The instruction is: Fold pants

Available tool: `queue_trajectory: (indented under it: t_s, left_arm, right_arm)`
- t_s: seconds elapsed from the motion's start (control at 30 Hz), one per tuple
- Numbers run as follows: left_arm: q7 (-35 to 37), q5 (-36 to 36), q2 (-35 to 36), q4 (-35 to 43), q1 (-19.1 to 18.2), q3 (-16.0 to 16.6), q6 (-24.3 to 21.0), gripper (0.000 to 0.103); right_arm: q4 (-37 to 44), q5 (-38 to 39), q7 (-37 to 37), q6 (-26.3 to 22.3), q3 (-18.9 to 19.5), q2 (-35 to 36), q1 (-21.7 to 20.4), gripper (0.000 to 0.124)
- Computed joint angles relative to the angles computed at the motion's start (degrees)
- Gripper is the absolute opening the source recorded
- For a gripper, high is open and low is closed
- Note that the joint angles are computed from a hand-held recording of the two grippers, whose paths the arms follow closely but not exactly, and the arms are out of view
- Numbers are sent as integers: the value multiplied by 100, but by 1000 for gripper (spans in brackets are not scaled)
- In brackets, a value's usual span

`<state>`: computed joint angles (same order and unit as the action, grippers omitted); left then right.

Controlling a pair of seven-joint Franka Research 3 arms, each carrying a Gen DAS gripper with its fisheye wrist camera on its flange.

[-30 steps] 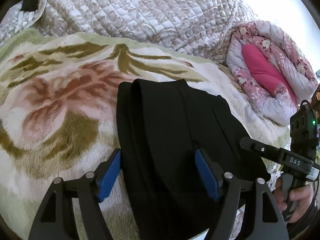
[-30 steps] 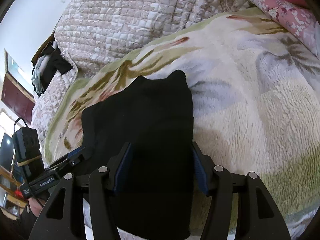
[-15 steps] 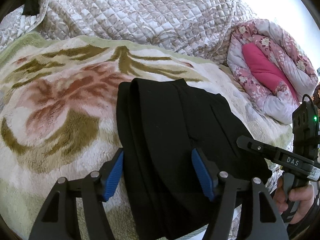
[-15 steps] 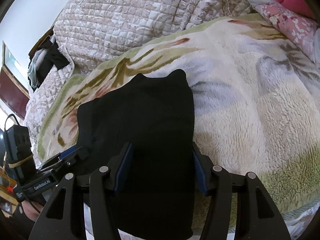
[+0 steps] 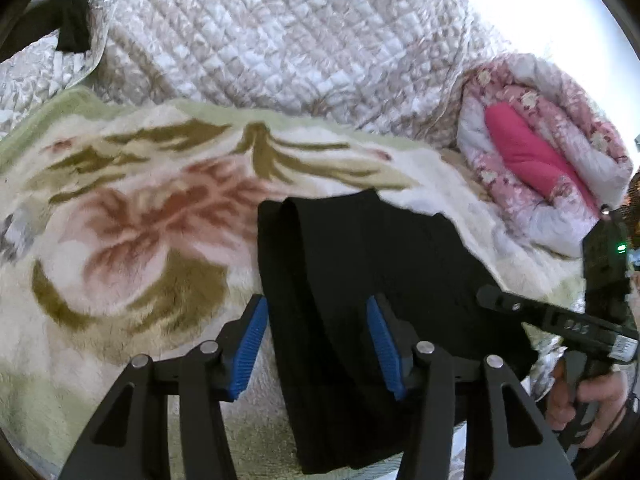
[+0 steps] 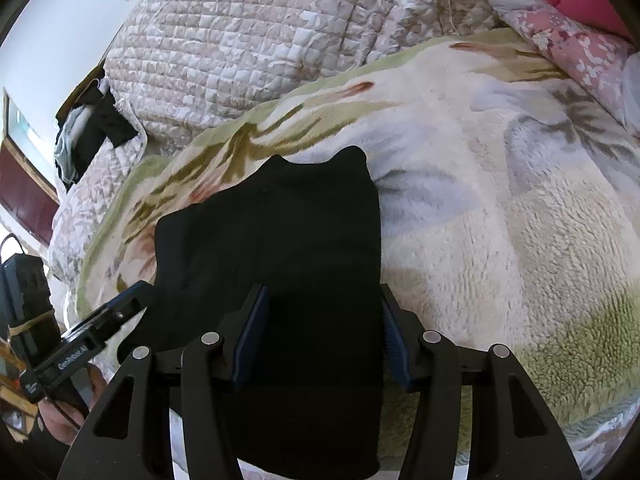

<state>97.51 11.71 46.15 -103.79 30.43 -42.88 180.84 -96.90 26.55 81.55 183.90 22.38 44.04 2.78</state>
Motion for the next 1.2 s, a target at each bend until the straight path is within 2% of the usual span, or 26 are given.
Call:
queue_trajectory:
  t_s: [0.03,0.07,0.13,0.2,0.3,0.37,0.5,0.7,0.77,0.83,0.97,1.07,1.13,1.2]
  left_arm:
    - [94,24,110,30,156,-201,-124,54]
    - [139,1,161,101,154,-233,-300,54]
    - [79,-160,84,220,-158,92,-475,54]
    - [168,-313,73,202,-178,113,-442,57]
    - [211,-569,93,258,-196,126,-556,64]
    - [341,-796,237,275,27,-120,-674,65]
    - [600,-1084,360,305,174,-335,-803,65]
    - [890,-1400,606,565,85,-400,-802,68]
    - [932,-1478,639,602,99,-431,-841,68]
    - [935,-1569,571,536,129,-440,-857,61]
    - [958,-1713,398,233,284,-544,-736,48]
    - [919,-1628,352,199,210,-465,-646,47]
    - [886,-1606,443,339,160,-442,-731,48]
    - [909,-1569,481,460,60,-370,-778,49]
  right_arm:
    - [36,-9,4,-85,6,20,-8,54]
    - [40,0,-9,-90,22,28,-20,54]
    - [15,40,-92,-51,254,62,-218,54]
    - [9,60,-125,-52,321,71,-274,54]
    - [18,77,-88,-81,163,33,-133,54]
    - [17,90,-83,-82,124,24,-98,54]
    - [49,96,-48,-109,-13,15,22,54]
    - [136,133,23,-133,-125,54,124,54]
    - [111,137,83,-123,-250,18,230,50]
    - [59,137,102,-89,-258,-16,229,40]
    - [-80,116,-21,119,231,16,-196,32]
    - [29,68,89,-19,66,69,-73,32]
    - [146,108,46,-62,322,210,-298,32]
    - [237,144,42,-90,368,276,-333,32]
